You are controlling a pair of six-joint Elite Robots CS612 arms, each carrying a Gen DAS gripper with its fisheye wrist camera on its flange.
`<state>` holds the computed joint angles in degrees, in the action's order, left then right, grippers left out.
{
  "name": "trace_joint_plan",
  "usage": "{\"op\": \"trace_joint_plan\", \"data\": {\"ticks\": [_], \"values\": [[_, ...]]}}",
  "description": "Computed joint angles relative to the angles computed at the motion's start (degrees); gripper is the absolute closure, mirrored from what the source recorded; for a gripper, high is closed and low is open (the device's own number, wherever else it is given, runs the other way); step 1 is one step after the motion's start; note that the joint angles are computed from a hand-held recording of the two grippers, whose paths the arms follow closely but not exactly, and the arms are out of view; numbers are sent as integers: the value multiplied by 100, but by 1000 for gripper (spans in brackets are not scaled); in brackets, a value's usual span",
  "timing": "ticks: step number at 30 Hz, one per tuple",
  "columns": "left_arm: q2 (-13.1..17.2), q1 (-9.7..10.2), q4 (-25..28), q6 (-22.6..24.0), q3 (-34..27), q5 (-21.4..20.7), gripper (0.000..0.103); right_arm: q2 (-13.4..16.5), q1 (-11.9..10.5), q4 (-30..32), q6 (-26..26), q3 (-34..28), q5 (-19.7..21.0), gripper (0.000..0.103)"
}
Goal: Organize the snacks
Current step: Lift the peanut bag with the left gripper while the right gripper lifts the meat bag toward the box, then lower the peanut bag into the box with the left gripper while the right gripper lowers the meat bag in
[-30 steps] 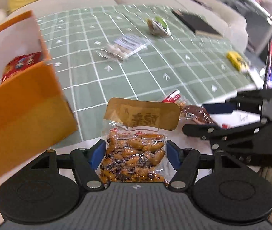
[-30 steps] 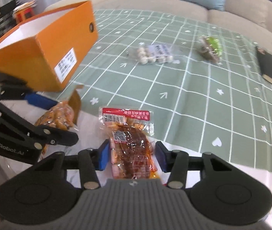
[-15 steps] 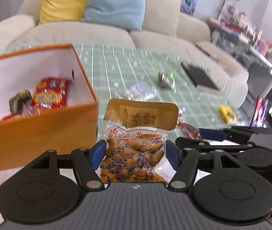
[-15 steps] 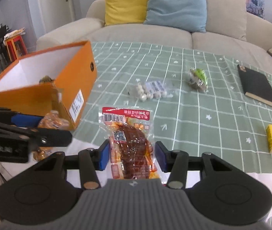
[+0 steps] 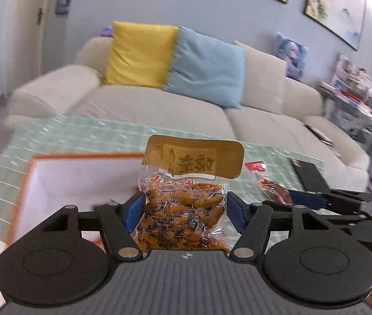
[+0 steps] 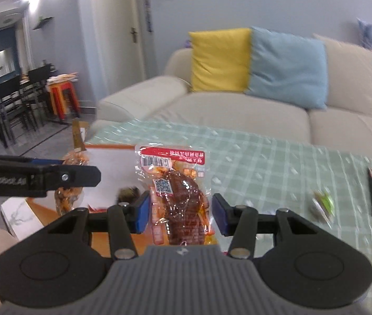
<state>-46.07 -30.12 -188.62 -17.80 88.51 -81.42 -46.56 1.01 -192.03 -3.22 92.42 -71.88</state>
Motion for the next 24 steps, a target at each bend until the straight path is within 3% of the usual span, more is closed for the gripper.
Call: {"op": "trace_joint_plan", "data": {"ticks": [4, 12, 15, 20, 24], "values": [[-11, 106, 263, 166, -136, 384, 27, 185, 151, 261, -48, -474, 250, 56], [164, 417, 1672, 595, -663, 356, 27, 620, 392, 1422, -120, -1443, 478, 56], [274, 492, 2169, 659, -832, 314, 27, 763, 478, 1834, -409, -1700, 355, 55], [468, 477, 2657, 1276, -1043, 456, 27, 988, 596, 2379, -853, -2071, -44, 55], [637, 442, 3093, 1355, -1300, 580, 27, 1191, 660, 2651, -979, -2351, -425, 55]]}}
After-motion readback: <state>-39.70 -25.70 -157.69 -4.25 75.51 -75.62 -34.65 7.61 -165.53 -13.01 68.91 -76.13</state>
